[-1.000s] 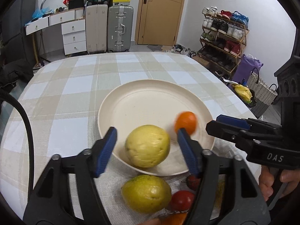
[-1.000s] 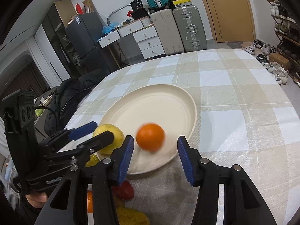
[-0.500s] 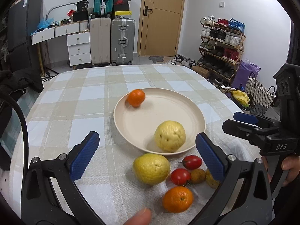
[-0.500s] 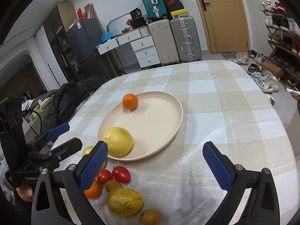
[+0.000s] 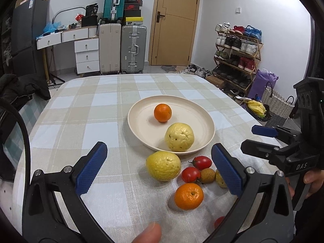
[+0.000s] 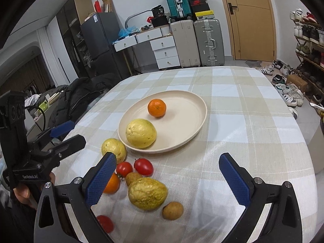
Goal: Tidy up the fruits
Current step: 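Withdraw both grippers from the plate back toward the remaining fruits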
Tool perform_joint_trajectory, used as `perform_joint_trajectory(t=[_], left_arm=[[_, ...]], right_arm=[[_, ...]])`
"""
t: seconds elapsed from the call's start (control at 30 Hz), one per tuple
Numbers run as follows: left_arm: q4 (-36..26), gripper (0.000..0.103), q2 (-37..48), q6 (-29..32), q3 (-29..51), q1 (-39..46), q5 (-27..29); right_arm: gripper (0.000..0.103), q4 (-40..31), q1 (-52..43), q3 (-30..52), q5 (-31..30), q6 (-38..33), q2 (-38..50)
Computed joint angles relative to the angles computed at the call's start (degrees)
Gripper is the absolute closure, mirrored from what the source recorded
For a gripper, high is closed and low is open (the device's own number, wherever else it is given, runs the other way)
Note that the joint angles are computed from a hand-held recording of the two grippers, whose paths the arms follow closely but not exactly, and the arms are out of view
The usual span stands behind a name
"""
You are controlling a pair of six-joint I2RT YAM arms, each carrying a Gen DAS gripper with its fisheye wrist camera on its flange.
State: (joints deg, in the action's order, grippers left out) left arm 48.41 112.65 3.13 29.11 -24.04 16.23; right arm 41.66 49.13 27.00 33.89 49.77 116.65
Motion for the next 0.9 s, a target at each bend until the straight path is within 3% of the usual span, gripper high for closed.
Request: perform_joint_trajectory(t=[0.27, 0.47, 0.73, 0.9], left_arm=[[5.64, 0.000, -1.51, 0.00, -5.81, -1.31, -1.25], [4.25, 0.000, -0.09, 0.28, -5.55, -0.78, 0.77], [3.49, 0.000, 2.63, 2.58, -3.45, -2.86, -2.19], [1.32, 0.000, 3.63, 2.39, -1.43, -2.17, -1.14]], right_arm=[[0.000, -2.03, 2.68, -0.37, 0.70, 2.76, 0.07], [0.000, -4.71, 4.02, -0.25, 1.06, 4.21, 0.41], [0.000, -12.98, 3.71, 2.81, 0.48, 3.13, 1.91], [0.000, -12.03, 2.93, 2.09, -1.95, 1.44, 2.56]])
